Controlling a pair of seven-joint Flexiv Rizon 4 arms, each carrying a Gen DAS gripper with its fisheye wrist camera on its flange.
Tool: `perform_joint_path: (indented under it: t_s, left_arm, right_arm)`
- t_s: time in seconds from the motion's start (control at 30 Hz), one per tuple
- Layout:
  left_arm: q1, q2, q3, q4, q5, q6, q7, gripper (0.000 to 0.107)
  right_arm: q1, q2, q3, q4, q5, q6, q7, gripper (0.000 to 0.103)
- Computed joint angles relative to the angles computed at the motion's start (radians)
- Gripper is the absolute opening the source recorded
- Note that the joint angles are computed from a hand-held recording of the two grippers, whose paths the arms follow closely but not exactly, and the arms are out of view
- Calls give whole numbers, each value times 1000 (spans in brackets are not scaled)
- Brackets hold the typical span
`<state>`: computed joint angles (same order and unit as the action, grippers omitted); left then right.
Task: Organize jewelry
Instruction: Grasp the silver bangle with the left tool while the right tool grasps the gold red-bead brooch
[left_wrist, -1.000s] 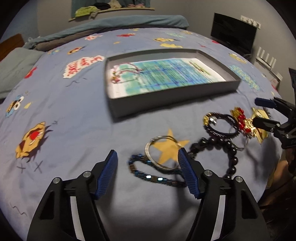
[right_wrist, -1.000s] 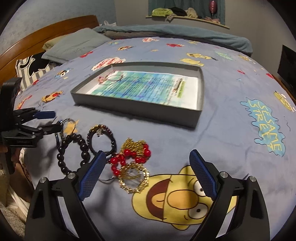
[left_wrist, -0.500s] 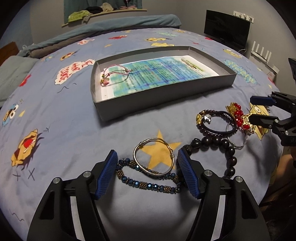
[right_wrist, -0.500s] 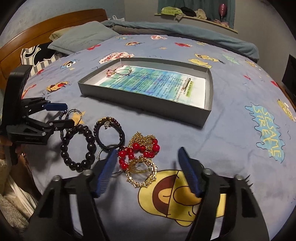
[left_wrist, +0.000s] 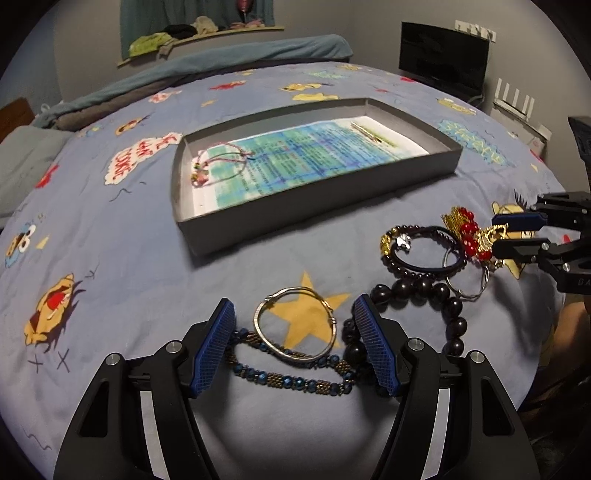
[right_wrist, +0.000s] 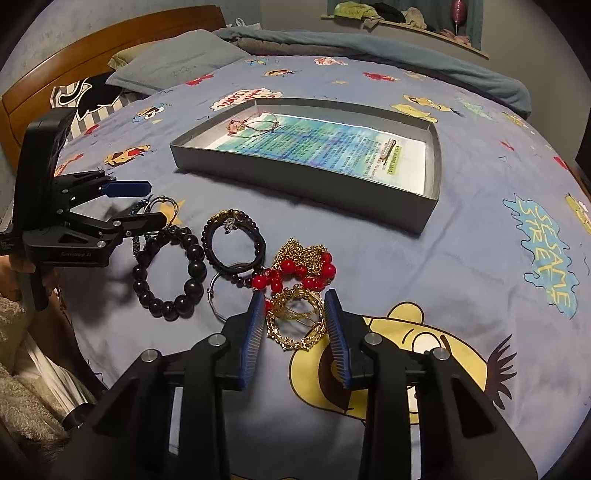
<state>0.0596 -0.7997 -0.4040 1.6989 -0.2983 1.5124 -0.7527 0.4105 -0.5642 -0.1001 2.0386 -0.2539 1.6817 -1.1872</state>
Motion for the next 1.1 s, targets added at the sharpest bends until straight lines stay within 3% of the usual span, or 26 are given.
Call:
perform_joint_path:
  t_s: [0.17,0.3,0.47,0.53,0.87,1.1]
  left_arm:
    - [-35,-11,42,-22,12,-4,-15,68]
    - [-54,-13,71,-33,17,-12,-26,46]
    - [-62,-17,84,-42,23,-18,-29,32]
    - [-76,-17,106,-48,27,-15,-39,18]
    - [-56,-14,87,-43,22,-21,-35,9]
    - [-32,-15,51,-34,18,-2,-26,7]
  right_arm:
    - [10,2,-14,6,1,-3,4,31]
    - [29,2,-36,11,1,-1,8,23]
    - [65,3,-77,21,3,13,6,9]
    - [87,3,-102,27,4,22,3,6]
    - [90,5,-104,26,30,28,-13,5]
    - [146,7,-161,41,50,63,-26,1]
